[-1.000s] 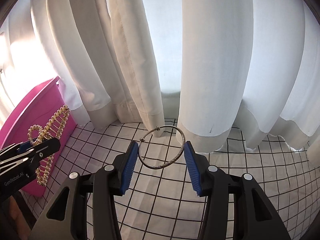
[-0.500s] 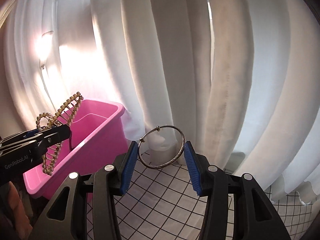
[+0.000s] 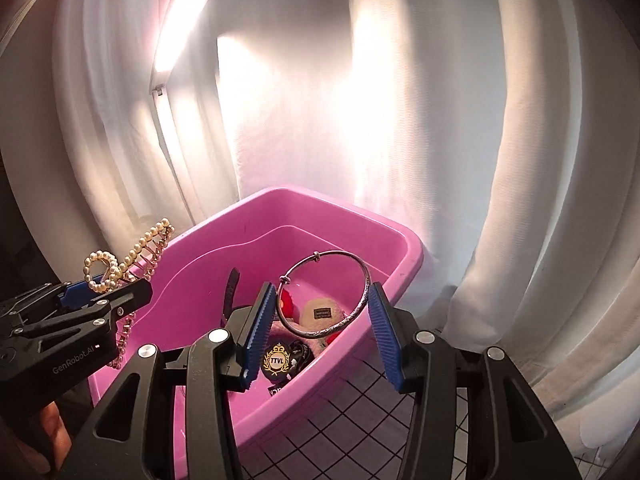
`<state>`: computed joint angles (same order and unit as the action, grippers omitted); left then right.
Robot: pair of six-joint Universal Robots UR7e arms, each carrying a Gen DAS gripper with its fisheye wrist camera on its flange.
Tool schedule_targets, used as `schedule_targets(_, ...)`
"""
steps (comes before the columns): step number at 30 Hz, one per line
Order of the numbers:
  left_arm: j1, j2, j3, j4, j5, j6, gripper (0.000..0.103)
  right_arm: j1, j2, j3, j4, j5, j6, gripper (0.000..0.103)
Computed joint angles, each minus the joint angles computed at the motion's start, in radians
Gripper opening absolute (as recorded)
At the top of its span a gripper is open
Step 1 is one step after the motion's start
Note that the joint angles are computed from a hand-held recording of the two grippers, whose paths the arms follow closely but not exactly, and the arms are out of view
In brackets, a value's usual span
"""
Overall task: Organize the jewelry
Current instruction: 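Lift and carry the bangle and pearl claw over the pink tub with both tools, then open both tools to drop the bangle and pearl claw into the tub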
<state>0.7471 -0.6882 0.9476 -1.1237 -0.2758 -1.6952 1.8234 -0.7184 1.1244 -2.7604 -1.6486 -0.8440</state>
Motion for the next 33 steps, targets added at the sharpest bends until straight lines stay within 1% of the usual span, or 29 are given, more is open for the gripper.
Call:
schedule_targets(2, 0.009, -0.014, 0.017, -0.005, -0.018, -0.014, 0.045, 0.011, 0.035, -0.040, 0.032, -0.020, 0.004, 0.046)
schedule_targets(5, 0.024, -0.019, 0.011, 0.019, -0.040, -0.033, 0.045, 0.027, 0.087, -0.111, 0.084, -0.057, 0.008, 0.046)
schedule_targets(13, 0.062, -0.046, 0.050, -0.082, -0.116, 0.043, 0.046, 0.053, 0.184, -0.244, 0.157, -0.146, 0.017, 0.047)
schedule_targets(15, 0.066, -0.051, 0.059, -0.105, -0.127, 0.055, 0.049, 0.058, 0.199, -0.260, 0.147, -0.169, 0.010, 0.049)
schedule_targets(17, 0.066, -0.061, 0.079, -0.136, -0.129, 0.063, 0.048, 0.062, 0.210, -0.279, 0.156, -0.190, 0.015, 0.062)
schedule_targets(18, 0.064, -0.060, 0.075, -0.115, -0.122, 0.043, 0.050, 0.063, 0.214, -0.286, 0.161, -0.199, 0.022, 0.065)
schedule_targets(20, 0.060, -0.053, 0.056, -0.070, -0.110, 0.015, 0.065, 0.062, 0.213, -0.291, 0.171, -0.206, 0.038, 0.065)
schedule_targets(21, 0.057, -0.048, 0.043, -0.038, -0.102, -0.006, 0.087, 0.061, 0.210, -0.290, 0.172, -0.209, 0.047, 0.065)
schedule_targets(22, 0.052, -0.045, 0.033, 0.001, -0.086, -0.037, 0.093, 0.060, 0.207, -0.290, 0.174, -0.209, 0.056, 0.066)
schedule_targets(23, 0.047, -0.039, 0.019, 0.043, -0.076, -0.068, 0.093, 0.059, 0.203, -0.287, 0.176, -0.207, 0.064, 0.066)
schedule_targets(24, 0.046, -0.036, 0.010, 0.055, -0.076, -0.072, 0.094, 0.057, 0.195, -0.277, 0.169, -0.207, 0.069, 0.066)
schedule_targets(27, 0.046, -0.034, 0.003, 0.031, -0.095, -0.036, 0.095, 0.056, 0.177, -0.254, 0.162, -0.213, 0.084, 0.066)
schedule_targets(30, 0.046, -0.029, -0.002, 0.030, -0.110, -0.023, 0.096, 0.055, 0.156, -0.221, 0.134, -0.218, 0.089, 0.066)
schedule_targets(33, 0.043, -0.022, -0.011, 0.051, -0.122, -0.037, 0.096, 0.053, 0.136, -0.190, 0.109, -0.224, 0.093, 0.066)
